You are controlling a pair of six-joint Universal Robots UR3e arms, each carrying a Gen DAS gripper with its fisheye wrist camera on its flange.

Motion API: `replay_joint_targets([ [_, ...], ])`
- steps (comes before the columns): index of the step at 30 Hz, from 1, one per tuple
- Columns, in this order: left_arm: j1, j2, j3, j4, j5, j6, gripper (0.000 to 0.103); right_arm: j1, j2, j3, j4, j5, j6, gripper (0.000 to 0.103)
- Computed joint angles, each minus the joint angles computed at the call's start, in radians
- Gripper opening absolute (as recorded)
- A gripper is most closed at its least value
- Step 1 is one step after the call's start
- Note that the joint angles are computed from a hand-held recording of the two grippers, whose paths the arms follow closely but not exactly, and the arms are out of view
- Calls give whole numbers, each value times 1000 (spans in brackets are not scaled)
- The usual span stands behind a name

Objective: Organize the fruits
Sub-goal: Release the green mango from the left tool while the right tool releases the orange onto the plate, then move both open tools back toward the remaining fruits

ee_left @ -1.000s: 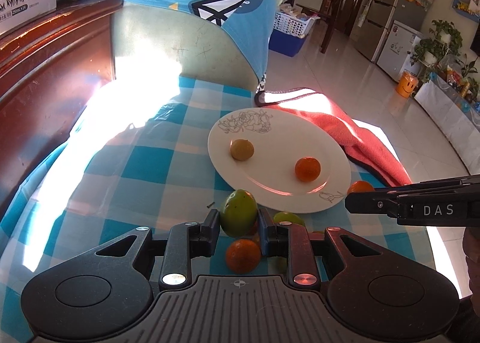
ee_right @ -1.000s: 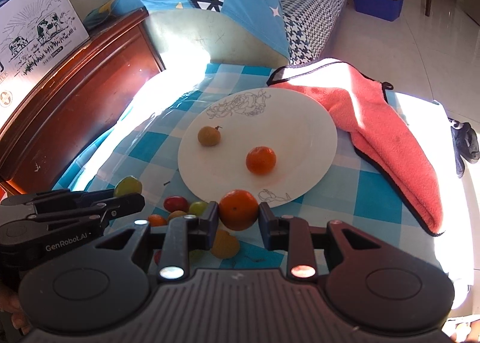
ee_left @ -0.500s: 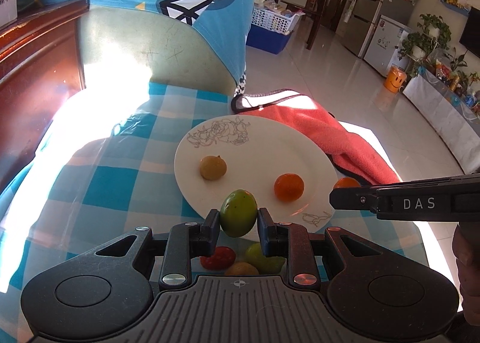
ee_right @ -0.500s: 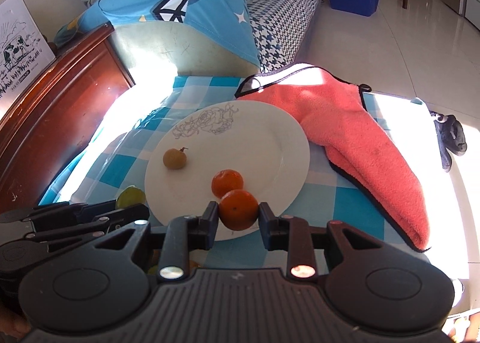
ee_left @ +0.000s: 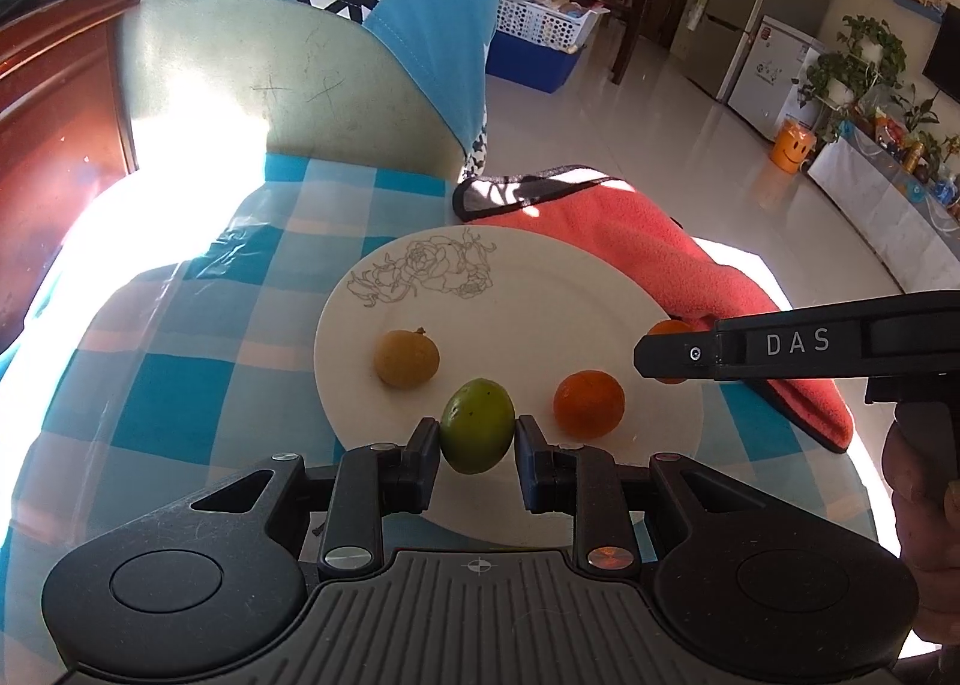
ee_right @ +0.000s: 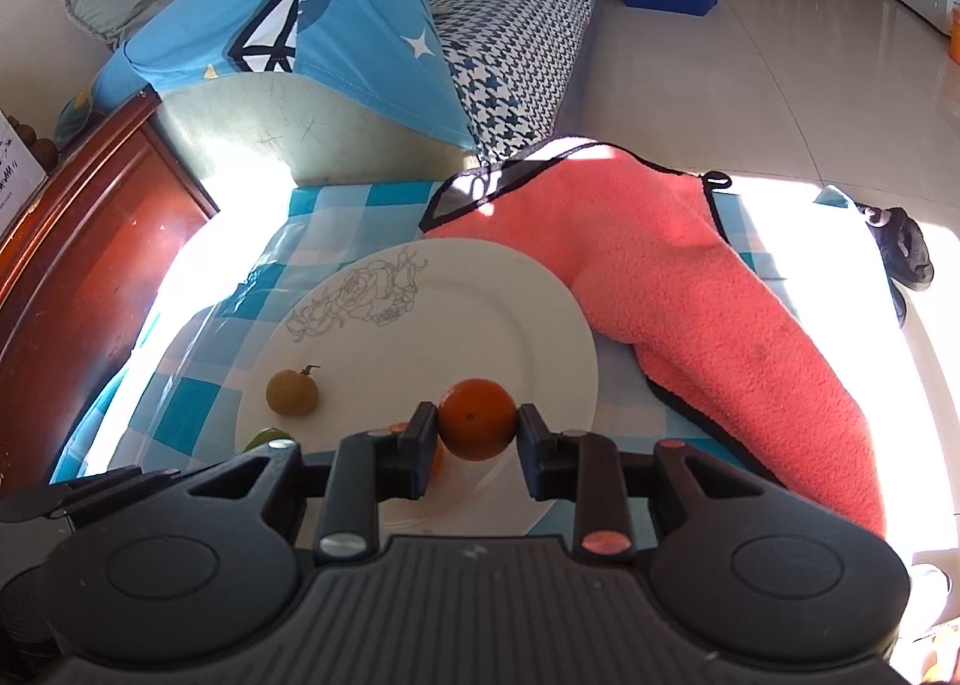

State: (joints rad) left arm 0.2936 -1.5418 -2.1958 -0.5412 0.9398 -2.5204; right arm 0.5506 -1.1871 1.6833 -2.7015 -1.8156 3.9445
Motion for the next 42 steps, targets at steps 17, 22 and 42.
replay_joint_targets([
  [17, -40, -58, 30, 47, -1, -54, 26, -38, 67, -33, -42, 41, 16, 36],
  [22, -17, -6, 36, -23, -14, -35, 26, -33, 52, -31, -46, 42, 11, 39],
  [42, 232, 337, -27, -437, -40, 148, 49, 60, -69, 33, 14, 12, 78, 40],
])
